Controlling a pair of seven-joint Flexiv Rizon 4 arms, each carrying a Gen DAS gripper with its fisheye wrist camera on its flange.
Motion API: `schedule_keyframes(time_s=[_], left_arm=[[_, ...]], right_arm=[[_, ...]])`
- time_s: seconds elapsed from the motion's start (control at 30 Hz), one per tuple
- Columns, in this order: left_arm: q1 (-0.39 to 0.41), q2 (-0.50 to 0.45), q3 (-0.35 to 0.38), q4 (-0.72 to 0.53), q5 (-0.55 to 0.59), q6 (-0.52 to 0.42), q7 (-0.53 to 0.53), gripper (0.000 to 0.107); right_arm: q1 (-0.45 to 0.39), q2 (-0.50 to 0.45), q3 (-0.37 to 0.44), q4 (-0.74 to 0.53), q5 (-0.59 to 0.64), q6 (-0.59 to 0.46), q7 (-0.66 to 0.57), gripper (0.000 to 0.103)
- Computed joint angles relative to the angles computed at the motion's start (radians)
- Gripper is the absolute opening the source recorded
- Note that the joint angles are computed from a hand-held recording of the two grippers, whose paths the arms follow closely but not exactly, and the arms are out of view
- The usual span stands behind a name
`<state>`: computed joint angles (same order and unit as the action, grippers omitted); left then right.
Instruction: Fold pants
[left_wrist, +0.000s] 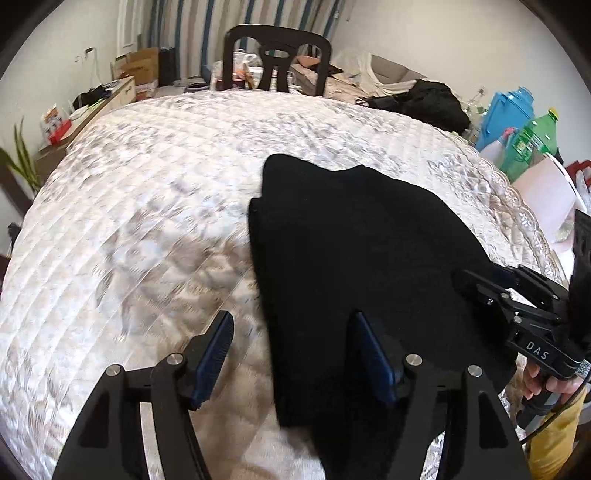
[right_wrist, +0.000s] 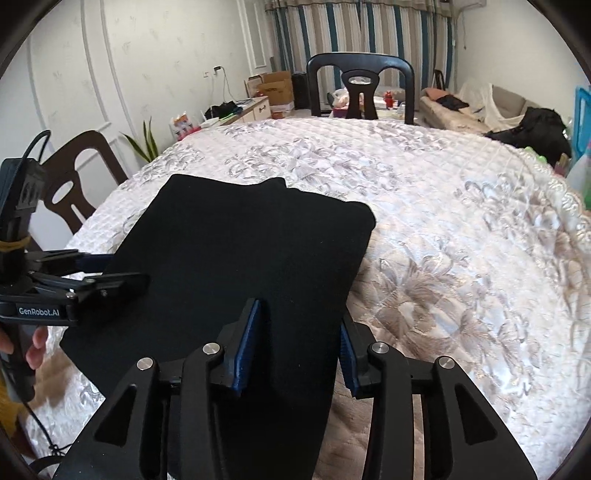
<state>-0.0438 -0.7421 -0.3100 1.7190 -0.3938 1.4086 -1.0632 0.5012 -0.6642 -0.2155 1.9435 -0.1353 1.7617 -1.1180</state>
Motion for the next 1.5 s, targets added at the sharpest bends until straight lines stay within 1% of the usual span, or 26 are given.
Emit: schedule_keyframes(time_s=[0.07, 0.13, 0.2, 0.27, 0.33, 0.43, 0.47, 0.5, 0.57, 0.6, 0.63, 0.67, 0.7, 0.73, 0.8, 0.87, 0.9, 0.97, 1.03, 1.13, 1.23, 1.33, 1.5], left_arm=[[-0.016, 0.013, 0.021, 0.021, 0.007, 0.028, -0.020, 0.071], [-0.039, 0.031, 0.049, 0.052, 0.026, 0.069, -0.047, 0.071], [-0.037, 0.051, 0.046, 0.089, 0.038, 0.095, -0.064, 0.071], [0.002, 0.075, -0.003, 0.142, 0.046, 0.123, -0.055, 0.071], [0.026, 0.099, -0.035, 0.199, 0.063, 0.171, -0.052, 0.071], [0.054, 0.123, -0.073, 0.271, 0.093, 0.240, -0.079, 0.071], [0.066, 0.129, -0.087, 0.294, 0.105, 0.259, -0.093, 0.071], [0.061, 0.135, -0.082, 0.308, 0.116, 0.273, -0.111, 0.071], [-0.004, 0.146, -0.010, 0.323, 0.142, 0.299, -0.150, 0.071], [-0.032, 0.150, 0.021, 0.333, 0.153, 0.311, -0.170, 0.071], [-0.034, 0.150, 0.022, 0.340, 0.165, 0.313, -0.182, 0.071], [-0.013, 0.149, -0.001, 0.350, 0.179, 0.310, -0.192, 0.071], [-0.011, 0.147, -0.005, 0.358, 0.184, 0.310, -0.205, 0.071], [-0.036, 0.148, 0.024, 0.361, 0.191, 0.316, -0.224, 0.071], [-0.136, 0.145, 0.129, 0.353, 0.198, 0.328, -0.259, 0.071], [-0.160, 0.141, 0.157, 0.348, 0.207, 0.321, -0.275, 0.071], [-0.165, 0.137, 0.165, 0.350, 0.214, 0.337, -0.283, 0.072], [-0.226, 0.131, 0.232, 0.339, 0.210, 0.349, -0.307, 0.072], [-0.231, 0.123, 0.238, 0.333, 0.212, 0.356, -0.321, 0.076], [-0.257, 0.106, 0.267, 0.324, 0.211, 0.383, -0.341, 0.082], [-0.265, 0.100, 0.273, 0.318, 0.211, 0.383, -0.350, 0.085], [-0.289, 0.095, 0.298, 0.307, 0.204, 0.374, -0.356, 0.087], [-0.295, 0.094, 0.304, 0.305, 0.205, 0.372, -0.364, 0.088]], right_arm=[[0.078, 0.010, -0.084, 0.034, 0.032, 0.023, 0.011, 0.040], [0.130, 0.026, -0.129, 0.074, 0.066, 0.068, 0.004, 0.040], [0.145, 0.048, -0.130, 0.108, 0.099, 0.106, -0.019, 0.041], [0.140, 0.074, -0.100, 0.132, 0.124, 0.131, -0.044, 0.046], [0.133, 0.101, -0.068, 0.163, 0.151, 0.166, -0.075, 0.047], [0.208, 0.127, -0.095, 0.212, 0.233, 0.212, -0.128, 0.047], [0.233, 0.133, -0.107, 0.222, 0.259, 0.210, -0.144, 0.047], [0.279, 0.138, -0.135, 0.235, 0.295, 0.204, -0.162, 0.047], [0.353, 0.135, -0.186, 0.255, 0.351, 0.200, -0.189, 0.047], [0.405, 0.130, -0.224, 0.266, 0.388, 0.192, -0.211, 0.047], [0.430, 0.124, -0.244, 0.273, 0.395, 0.191, -0.213, 0.048], [0.465, 0.116, -0.269, 0.282, 0.411, 0.182, -0.222, 0.049], [0.479, 0.112, -0.279, 0.284, 0.416, 0.172, -0.223, 0.056], [0.491, 0.108, -0.285, 0.288, 0.418, 0.160, -0.220, 0.065], [0.490, 0.104, -0.278, 0.297, 0.410, 0.152, -0.206, 0.066], [0.512, 0.093, -0.300, 0.300, 0.411, 0.136, -0.187, 0.066], [0.526, 0.087, -0.317, 0.300, 0.409, 0.124, -0.175, 0.066], [0.539, 0.077, -0.337, 0.298, 0.398, 0.097, -0.143, 0.066], [0.550, 0.066, -0.356, 0.300, 0.380, 0.082, -0.110, 0.066], [0.582, 0.041, -0.403, 0.304, 0.354, 0.061, -0.063, 0.066], [0.536, 0.052, -0.366, 0.300, 0.307, 0.041, -0.032, 0.066], [0.518, 0.054, -0.355, 0.299, 0.270, 0.020, 0.001, 0.066], [0.521, 0.055, -0.364, 0.312, 0.241, 0.030, 0.029, 0.066]])
